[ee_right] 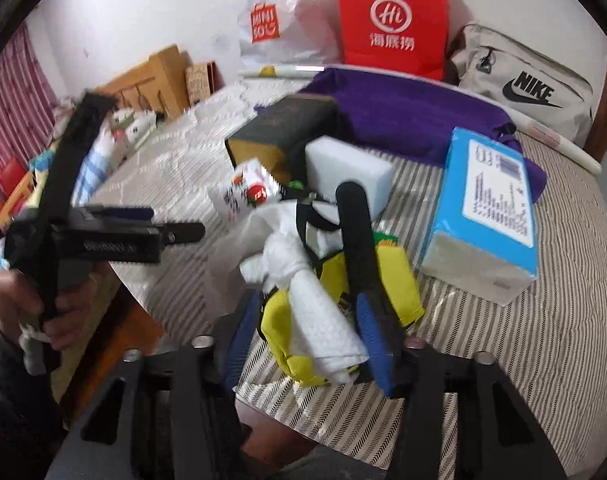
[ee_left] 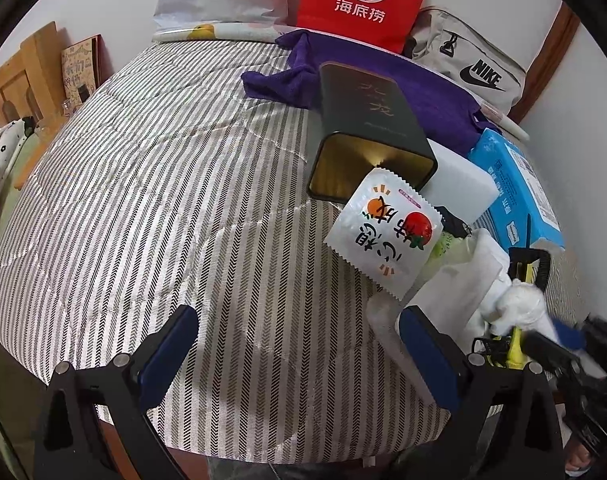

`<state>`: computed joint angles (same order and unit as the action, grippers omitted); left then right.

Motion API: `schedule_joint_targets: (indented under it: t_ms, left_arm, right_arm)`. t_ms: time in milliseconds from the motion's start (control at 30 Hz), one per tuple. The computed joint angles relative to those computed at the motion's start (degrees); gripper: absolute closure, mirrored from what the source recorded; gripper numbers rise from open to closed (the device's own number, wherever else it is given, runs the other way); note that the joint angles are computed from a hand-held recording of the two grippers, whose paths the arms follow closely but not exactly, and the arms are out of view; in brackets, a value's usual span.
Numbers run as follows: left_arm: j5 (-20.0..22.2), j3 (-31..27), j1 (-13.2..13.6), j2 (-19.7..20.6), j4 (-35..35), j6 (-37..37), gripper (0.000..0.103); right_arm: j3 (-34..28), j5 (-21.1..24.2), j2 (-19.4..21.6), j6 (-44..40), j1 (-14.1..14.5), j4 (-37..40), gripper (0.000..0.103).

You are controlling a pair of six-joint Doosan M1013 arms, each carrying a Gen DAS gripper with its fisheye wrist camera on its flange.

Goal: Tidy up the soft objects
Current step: 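Grasp the crumpled white tissue with the right tool and lift it, then grasp the white snack packet with the left tool while the right tool carries the tissue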

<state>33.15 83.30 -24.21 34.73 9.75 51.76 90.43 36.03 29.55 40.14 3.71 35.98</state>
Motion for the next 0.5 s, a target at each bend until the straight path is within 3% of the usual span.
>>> schedule_joint_targets:
  t_ms: [33,200,500]
  left_arm:
    - [-0.01,0.04,-0.03,-0.06,0.21,-0.13,0.002]
    - [-0.77,0.35,0.13,-0.37,0.46,-0.92,0.002]
    - [-4.13,-0.14,0.33,-0.02,-2.89,3.04,0.002]
  right_arm:
    - [-0.10,0.66,0.13,-0.64,-0.06,0.69,0.094]
    - [2.31,-0.75,-1.65,-12.76,-1.05,12.96,0.095]
    - [2.51,1.51,-2.57,-20.01,-3.33,27.26,0.096]
